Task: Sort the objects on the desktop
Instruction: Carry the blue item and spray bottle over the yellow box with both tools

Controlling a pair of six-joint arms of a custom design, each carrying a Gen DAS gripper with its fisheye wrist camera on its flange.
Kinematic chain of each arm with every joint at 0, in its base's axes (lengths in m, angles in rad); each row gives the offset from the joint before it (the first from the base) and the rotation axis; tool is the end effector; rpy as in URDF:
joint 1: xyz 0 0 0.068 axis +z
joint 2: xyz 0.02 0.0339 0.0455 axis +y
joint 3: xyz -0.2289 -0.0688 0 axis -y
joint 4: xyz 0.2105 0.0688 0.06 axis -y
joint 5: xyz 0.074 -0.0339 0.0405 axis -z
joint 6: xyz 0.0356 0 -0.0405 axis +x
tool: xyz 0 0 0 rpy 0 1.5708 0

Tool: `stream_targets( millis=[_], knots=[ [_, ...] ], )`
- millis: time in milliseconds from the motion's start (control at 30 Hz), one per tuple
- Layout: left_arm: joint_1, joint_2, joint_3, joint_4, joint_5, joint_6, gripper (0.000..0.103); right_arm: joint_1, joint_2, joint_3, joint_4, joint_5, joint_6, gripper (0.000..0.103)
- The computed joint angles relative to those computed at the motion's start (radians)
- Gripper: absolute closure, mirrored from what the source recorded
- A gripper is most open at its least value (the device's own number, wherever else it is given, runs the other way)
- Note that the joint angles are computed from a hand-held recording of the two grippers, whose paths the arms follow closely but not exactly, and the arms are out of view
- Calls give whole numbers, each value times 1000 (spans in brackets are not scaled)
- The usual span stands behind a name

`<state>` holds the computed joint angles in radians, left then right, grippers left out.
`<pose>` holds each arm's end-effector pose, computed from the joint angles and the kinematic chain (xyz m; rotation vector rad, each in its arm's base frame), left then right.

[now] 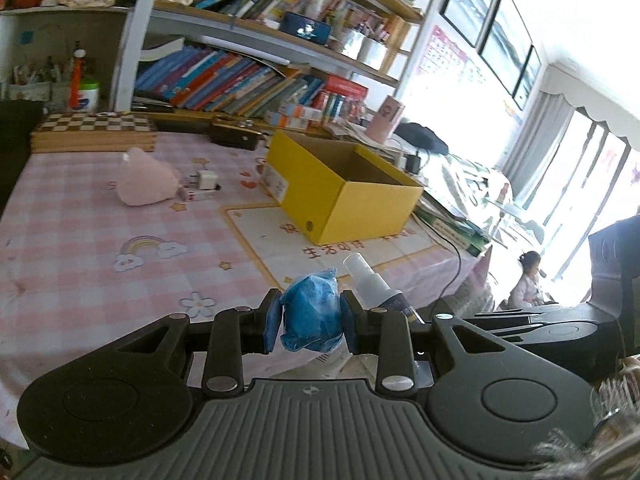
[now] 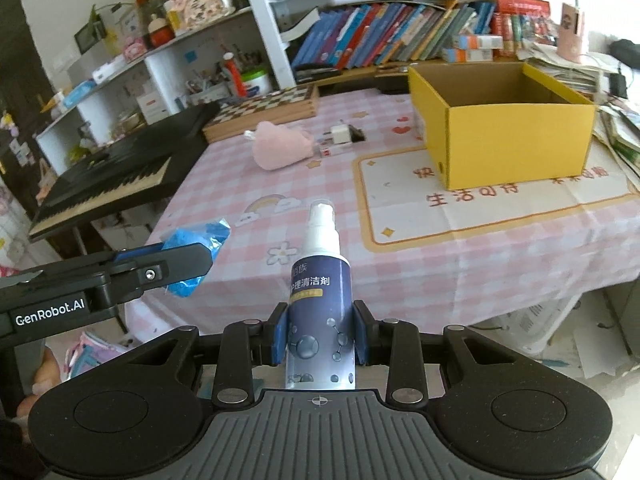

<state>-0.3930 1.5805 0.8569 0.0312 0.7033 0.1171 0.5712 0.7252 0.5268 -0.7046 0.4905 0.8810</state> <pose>0.2661 -0.1352 0.1834 0.9213 2.0316 -0.9409 0.1203 0.0573 0.1999 0.5592 2.2702 0.1005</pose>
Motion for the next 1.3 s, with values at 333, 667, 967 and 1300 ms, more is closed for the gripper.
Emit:
stream_targets(
  millis=[333, 667, 967, 1300],
  knots=[
    [-131, 84, 93, -9, -31, 3, 74, -158, -158, -38, -87, -54, -59, 70],
    [-269, 170, 195, 17, -120, -86, 74, -634, -283, -55, -109, -378, -414, 70],
    [-411, 280, 316, 44, -216, -183, 74, -1295, -189, -29, -111, -827, -892, 70],
    [-534, 413, 484, 24, -338, -265, 74, -1664, 149, 62, -41, -1073, -1257, 70]
  ],
)
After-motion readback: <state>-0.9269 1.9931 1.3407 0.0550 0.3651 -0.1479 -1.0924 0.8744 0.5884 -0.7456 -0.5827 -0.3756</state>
